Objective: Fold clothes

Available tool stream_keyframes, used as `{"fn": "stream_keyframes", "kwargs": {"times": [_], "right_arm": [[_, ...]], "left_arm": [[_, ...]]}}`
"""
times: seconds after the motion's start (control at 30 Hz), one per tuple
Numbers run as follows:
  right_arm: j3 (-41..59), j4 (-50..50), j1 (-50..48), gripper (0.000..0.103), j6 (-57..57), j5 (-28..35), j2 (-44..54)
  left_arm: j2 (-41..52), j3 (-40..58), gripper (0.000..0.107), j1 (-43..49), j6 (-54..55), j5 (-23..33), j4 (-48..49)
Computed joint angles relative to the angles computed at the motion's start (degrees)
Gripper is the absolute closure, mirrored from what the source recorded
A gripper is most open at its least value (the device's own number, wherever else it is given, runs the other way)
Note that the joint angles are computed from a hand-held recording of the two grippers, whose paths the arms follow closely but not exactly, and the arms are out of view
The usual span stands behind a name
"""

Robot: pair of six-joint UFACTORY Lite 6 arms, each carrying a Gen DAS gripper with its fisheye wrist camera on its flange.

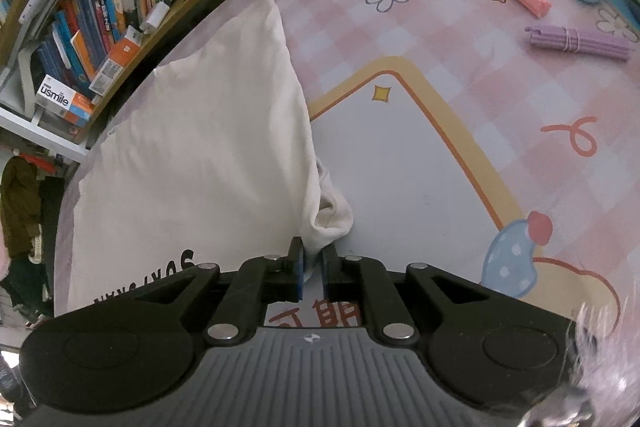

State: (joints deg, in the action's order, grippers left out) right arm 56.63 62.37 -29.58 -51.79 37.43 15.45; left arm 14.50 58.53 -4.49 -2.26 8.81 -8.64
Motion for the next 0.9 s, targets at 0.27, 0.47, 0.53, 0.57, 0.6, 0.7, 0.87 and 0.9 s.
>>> {"fn": "stream_keyframes", "kwargs": {"times": [0.27,0.47,0.53,0.57,0.6,0.7,0.87,0.9], "right_arm": [[0.3,-1.9,1.1,0.095,-0.6,-0.3,-0.4],[-2.3,5.7,-0.2,0.098,-11.8,1.9,-5.5],[-3.7,8.4,-1.2,0.098,-17.7,3.3,-8.1],[-3.5,8.1,-1.5,0.098,-18.5,4.1,-9.0],[-3.1,6.0,-1.1,0.098,-17.0,2.5,-7.6],[1.0,-3.8,0.0,0.098,-4.9,0.0,-0.5],[0.8,-2.9,-1.1,0.097,-5.2,0.5,-0.3],[0.6,-3.0,-1.0,0.096,-5.6,0.4,-0.6]], "left_arm": [[-5.7,-5.4,0.058,2.5,-13.8,-0.8,9.5],[-9.7,-8.2,0.058,4.9,-29.8,0.5,23.8],[-11.3,-9.1,0.057,5.9,-31.9,1.0,26.1],[-11.8,-9.5,0.057,6.5,-32.3,1.2,26.4],[-12.3,-10.0,0.056,7.0,-32.3,1.3,26.2],[-13.4,-11.1,0.056,7.8,-37.5,2.0,30.3],[-15.1,-13.0,0.056,8.7,-39.8,2.4,31.9],[-15.3,-13.3,0.056,8.7,-39.7,2.4,31.8]]}}
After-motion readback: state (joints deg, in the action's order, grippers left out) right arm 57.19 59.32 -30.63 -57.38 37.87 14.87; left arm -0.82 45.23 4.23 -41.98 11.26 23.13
